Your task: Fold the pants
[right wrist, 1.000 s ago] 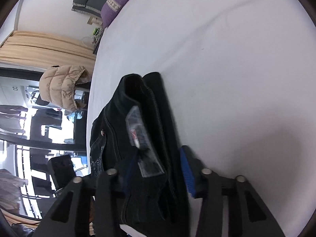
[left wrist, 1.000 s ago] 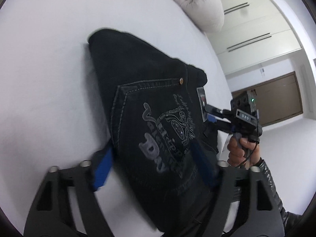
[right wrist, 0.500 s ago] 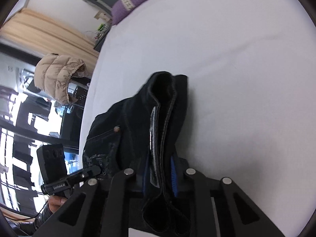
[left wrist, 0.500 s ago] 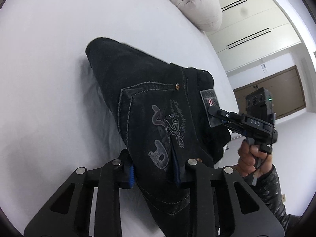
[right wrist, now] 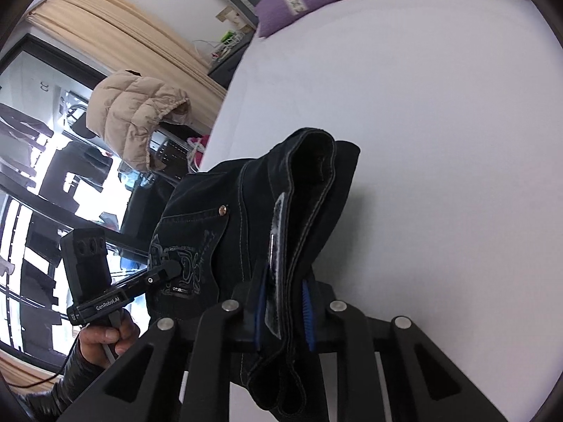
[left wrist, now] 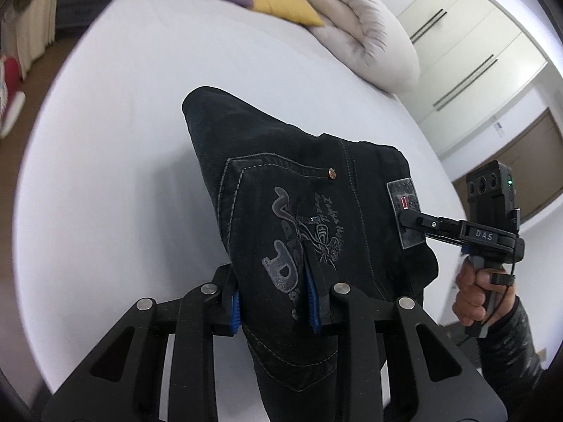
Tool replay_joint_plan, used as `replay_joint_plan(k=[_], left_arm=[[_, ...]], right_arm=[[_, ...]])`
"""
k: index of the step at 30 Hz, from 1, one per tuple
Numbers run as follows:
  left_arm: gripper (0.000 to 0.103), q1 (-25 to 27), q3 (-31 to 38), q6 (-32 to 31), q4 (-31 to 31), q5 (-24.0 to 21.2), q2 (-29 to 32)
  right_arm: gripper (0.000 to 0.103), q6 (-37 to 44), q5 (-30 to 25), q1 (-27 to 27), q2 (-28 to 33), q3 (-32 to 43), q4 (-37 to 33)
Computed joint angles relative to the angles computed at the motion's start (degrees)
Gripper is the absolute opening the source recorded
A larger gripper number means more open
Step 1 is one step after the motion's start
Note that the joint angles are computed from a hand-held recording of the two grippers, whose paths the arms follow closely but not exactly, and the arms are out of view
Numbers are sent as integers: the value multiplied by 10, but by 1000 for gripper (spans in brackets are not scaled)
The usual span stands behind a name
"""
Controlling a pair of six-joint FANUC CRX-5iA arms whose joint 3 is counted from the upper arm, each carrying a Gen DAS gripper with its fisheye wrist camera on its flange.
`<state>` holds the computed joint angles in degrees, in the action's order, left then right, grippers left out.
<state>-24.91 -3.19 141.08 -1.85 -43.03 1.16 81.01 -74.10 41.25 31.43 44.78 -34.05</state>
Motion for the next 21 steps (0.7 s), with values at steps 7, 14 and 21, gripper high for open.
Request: replay_joint_plan(k=[7, 14, 21], left_arm=[[26, 82, -47, -94, 48, 7, -10], [41, 100, -91, -121, 69, 34, 9], [55, 71, -43, -61, -24, -12, 30]], right_arm=[[19, -50, -40, 6, 130, 167, -13], [24, -56, -27, -22, 157, 148, -81], [26, -29, -1, -37, 147, 105, -124]])
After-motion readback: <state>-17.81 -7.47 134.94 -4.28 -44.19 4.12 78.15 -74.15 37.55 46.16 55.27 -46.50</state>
